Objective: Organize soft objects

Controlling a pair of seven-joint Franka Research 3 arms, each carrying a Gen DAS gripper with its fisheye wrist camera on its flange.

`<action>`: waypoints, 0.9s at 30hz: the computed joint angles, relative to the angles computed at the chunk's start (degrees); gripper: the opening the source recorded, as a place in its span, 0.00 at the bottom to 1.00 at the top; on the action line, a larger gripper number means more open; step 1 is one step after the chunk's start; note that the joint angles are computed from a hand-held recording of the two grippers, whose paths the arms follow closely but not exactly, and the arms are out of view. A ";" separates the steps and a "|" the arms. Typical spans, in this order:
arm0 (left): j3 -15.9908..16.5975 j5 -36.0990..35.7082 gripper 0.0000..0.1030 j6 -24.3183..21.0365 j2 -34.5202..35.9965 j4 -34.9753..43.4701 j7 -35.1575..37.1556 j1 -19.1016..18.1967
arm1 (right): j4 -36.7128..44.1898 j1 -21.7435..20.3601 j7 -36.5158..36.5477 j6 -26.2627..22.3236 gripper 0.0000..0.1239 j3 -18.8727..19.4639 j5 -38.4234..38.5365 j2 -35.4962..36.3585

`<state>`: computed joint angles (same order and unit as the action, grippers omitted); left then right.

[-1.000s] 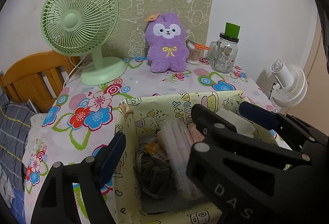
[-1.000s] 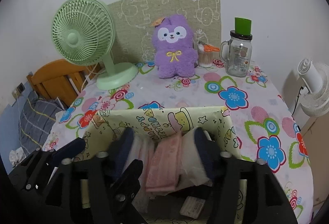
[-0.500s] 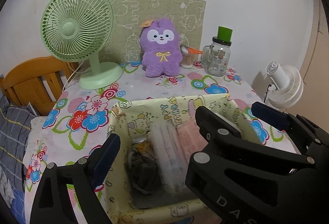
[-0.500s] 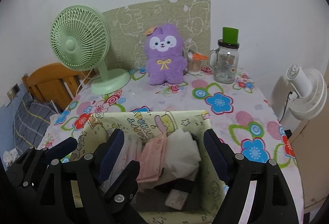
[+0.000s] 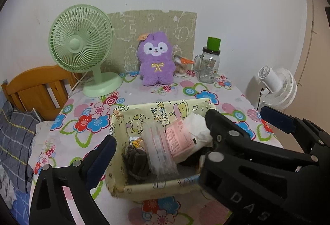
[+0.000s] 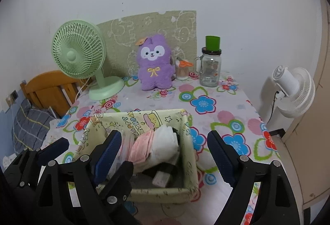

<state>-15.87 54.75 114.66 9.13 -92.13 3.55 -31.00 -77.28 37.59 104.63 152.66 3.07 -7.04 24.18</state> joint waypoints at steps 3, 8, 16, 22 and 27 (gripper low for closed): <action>-0.47 0.75 0.99 -1.20 -0.65 -0.11 -0.84 -0.78 | -4.58 0.09 1.61 2.07 0.71 -0.68 -1.11 -3.49; -1.58 2.00 1.00 -3.57 -2.04 -0.82 -2.04 -1.95 | -11.25 -0.58 4.05 4.93 0.71 -0.73 -3.88 -8.75; -3.76 3.11 1.00 -8.01 -4.26 -2.04 -3.56 -3.59 | -21.83 -3.65 9.44 9.12 0.71 0.85 -9.22 -17.84; -5.77 5.20 1.00 -12.23 -6.36 -3.14 -5.76 -5.14 | -28.21 -7.27 13.72 11.08 0.71 3.59 -14.37 -23.98; -7.44 7.21 1.00 -15.51 -7.44 -3.35 -6.96 -6.45 | -33.21 -10.67 13.90 13.71 0.72 6.43 -14.26 -28.51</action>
